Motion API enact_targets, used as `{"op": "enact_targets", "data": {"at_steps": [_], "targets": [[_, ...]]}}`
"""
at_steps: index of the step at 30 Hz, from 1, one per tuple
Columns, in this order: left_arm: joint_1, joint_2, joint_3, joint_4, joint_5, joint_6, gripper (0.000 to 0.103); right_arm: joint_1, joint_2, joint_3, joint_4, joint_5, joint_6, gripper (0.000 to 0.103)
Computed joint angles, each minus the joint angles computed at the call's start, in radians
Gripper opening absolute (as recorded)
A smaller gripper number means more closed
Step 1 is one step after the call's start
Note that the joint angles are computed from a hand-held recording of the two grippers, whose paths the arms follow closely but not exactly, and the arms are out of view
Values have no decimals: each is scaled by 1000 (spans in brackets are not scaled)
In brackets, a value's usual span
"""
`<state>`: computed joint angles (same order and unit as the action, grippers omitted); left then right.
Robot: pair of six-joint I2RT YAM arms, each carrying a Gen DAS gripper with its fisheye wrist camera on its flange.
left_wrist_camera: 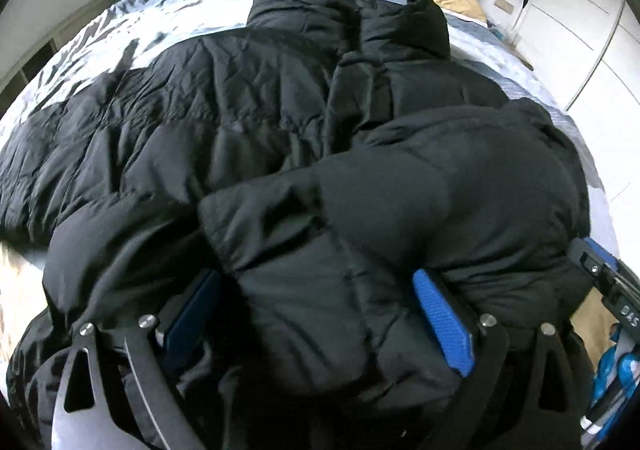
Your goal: Fold large clothes
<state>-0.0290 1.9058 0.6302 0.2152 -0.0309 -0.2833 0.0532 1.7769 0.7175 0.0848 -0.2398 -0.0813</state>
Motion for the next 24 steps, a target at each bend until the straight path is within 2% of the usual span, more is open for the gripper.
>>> {"op": "enact_targets", "data": {"at_steps": [3, 6, 8, 13, 14, 16, 20, 24], "targets": [[38, -96, -87, 21, 19, 37, 97, 3, -66, -39, -20, 51, 5, 61], [105, -237, -169, 2, 41, 98, 97, 14, -163, -77, -55, 102, 4, 61], [181, -321, -197, -38, 91, 152, 97, 21, -238, -108, -81, 99, 9, 61], [451, -458, -203, -161, 211, 300, 97, 71, -415, -182, -163, 99, 60, 61], [541, -460, -197, -175, 262, 339, 97, 83, -448, -197, -178, 100, 73, 61], [708, -408, -150, -207, 347, 403, 97, 103, -502, -221, -204, 100, 100, 61], [960, -247, -33, -241, 447, 488, 97, 144, -573, -248, -250, 112, 158, 61], [1145, -37, 156, -312, 531, 521, 97, 185, -607, -256, -271, 136, 204, 61]]}}
